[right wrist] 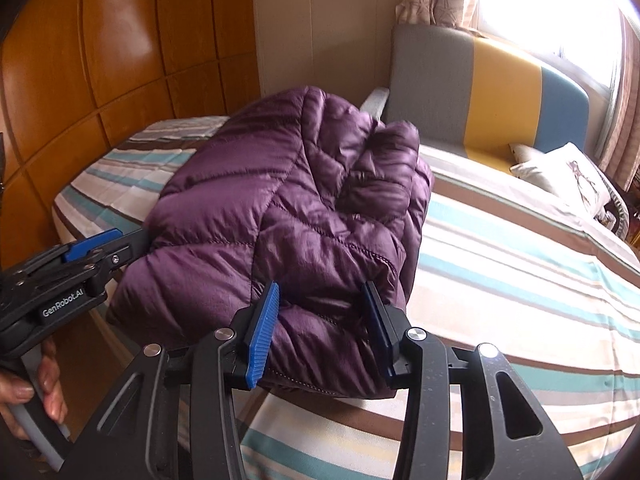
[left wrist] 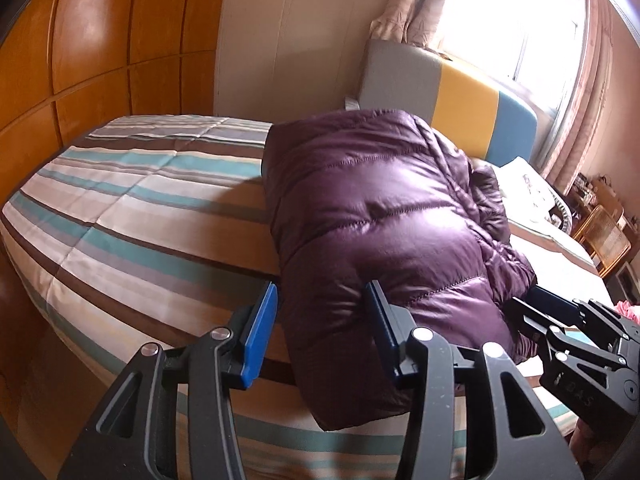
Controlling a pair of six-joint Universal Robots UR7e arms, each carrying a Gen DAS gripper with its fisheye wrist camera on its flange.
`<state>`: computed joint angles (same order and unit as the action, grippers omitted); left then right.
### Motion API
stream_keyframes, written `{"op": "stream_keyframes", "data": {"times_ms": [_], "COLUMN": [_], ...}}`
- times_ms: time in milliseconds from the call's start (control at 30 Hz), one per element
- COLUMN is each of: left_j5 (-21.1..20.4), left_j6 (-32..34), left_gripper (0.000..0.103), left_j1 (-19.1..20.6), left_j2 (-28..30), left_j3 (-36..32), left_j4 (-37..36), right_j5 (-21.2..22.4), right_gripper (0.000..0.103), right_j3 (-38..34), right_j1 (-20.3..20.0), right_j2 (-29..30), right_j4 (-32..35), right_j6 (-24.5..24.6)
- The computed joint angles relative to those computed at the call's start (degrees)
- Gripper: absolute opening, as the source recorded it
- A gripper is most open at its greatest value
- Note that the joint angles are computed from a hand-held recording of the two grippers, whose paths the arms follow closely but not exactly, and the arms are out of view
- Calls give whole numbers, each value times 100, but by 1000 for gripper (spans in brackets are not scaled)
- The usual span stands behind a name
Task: Fold large clothes
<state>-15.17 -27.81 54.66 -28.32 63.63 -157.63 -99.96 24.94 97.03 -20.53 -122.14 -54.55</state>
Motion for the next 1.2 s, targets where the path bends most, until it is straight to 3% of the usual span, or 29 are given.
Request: {"op": "stream_keyframes", "data": {"times_ms": [300, 467, 600, 767, 900, 1000, 1067, 1133, 1200], "left_j5": [-358, -359, -371, -90, 242, 415, 514, 626, 722], "left_j6": [464, 696, 528, 395, 440, 442, 343, 124, -8], "left_gripper": [46, 46, 48, 71, 81, 89, 96, 100, 101], "left_j1": [204, 255, 236, 96, -66, -173, -224, -285, -334], "left_j2": [93, 187, 121, 44, -4, -41, -80, -120, -143], "left_j3": [-101, -151, -98, 12, 145, 254, 332, 415, 485], "left_j4": [-152, -360, -314, -379, -603, -761, -775, -677, -622], "right_j5": [-509, -569, -581, -552, -413, -412, -409, -404, -408], "right_gripper": [41, 41, 41, 44, 61, 61, 69, 70, 75], "right_j3": [5, -200, -200, 9, 436, 782, 1007, 1142, 1246], "right_j1": [-19, -45, -34, 37, 76, 120, 143, 158, 163], "right_j2": [244, 444, 421, 223, -94, -316, -450, -535, -598], "right_j4": [-241, -189, -148, -264, -558, -796, -974, -1088, -1206], "right_j6": [-68, 4, 83, 177, 244, 248, 260, 286, 303]}}
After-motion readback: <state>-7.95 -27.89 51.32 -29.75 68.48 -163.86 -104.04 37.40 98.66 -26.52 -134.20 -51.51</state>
